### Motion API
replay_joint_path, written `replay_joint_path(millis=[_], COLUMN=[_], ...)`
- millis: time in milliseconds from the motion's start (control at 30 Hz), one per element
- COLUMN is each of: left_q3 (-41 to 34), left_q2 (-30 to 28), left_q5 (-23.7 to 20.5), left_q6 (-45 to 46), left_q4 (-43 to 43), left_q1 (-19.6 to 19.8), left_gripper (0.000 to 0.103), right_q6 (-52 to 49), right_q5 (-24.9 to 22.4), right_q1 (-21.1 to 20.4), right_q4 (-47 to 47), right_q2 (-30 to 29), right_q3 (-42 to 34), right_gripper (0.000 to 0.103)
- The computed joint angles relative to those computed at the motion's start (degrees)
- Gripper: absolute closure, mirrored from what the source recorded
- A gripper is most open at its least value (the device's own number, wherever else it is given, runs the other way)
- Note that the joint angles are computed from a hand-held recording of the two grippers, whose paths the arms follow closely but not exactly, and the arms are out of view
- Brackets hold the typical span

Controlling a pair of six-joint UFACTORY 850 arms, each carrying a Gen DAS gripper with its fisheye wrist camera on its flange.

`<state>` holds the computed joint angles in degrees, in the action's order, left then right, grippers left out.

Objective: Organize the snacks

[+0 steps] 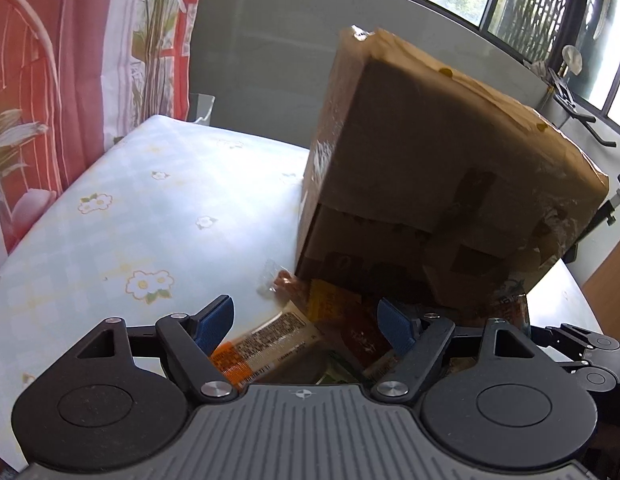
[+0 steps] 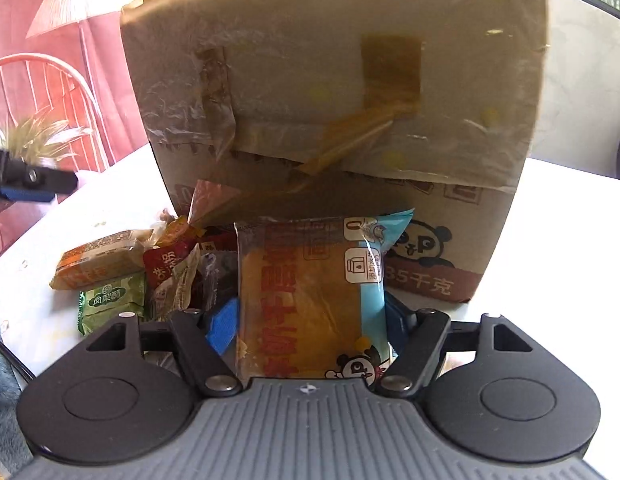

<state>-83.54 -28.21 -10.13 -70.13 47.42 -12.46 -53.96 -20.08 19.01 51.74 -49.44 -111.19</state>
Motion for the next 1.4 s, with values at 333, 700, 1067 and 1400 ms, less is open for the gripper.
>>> replay_joint_path(millis=[333,700,1067,1400], left_q3=[-0.66,-1.77,-10.47,-22.49], left_q2=[-1.67,-2.58,-8.61,-17.48], left_q5=[1.79,0.28,-2.73,-11.32], left_q6=[19.28,17.03,19.80,24.57], left_q4=[-15.60,-16.62,-16.98,-22.92], left_q1=[-0.99,-0.34,1.58,3.45], left_gripper=[0.035,0.050,0.056,0.059], right_q6=[-4.12,-8.29,-7.27,-4.48], right_q5=[1.61,1.63,1.62,1.24], right_q1=[-0.97,-1.11,-1.06,-1.06], right_q4=[7.21,11.12,10.03,7.73], right_q2=[2.94,3.09,3.23,2.59], right_q3=[4.91,5.56,5.67,4.63], right_gripper=[0.031,0.031,0.031,0.031])
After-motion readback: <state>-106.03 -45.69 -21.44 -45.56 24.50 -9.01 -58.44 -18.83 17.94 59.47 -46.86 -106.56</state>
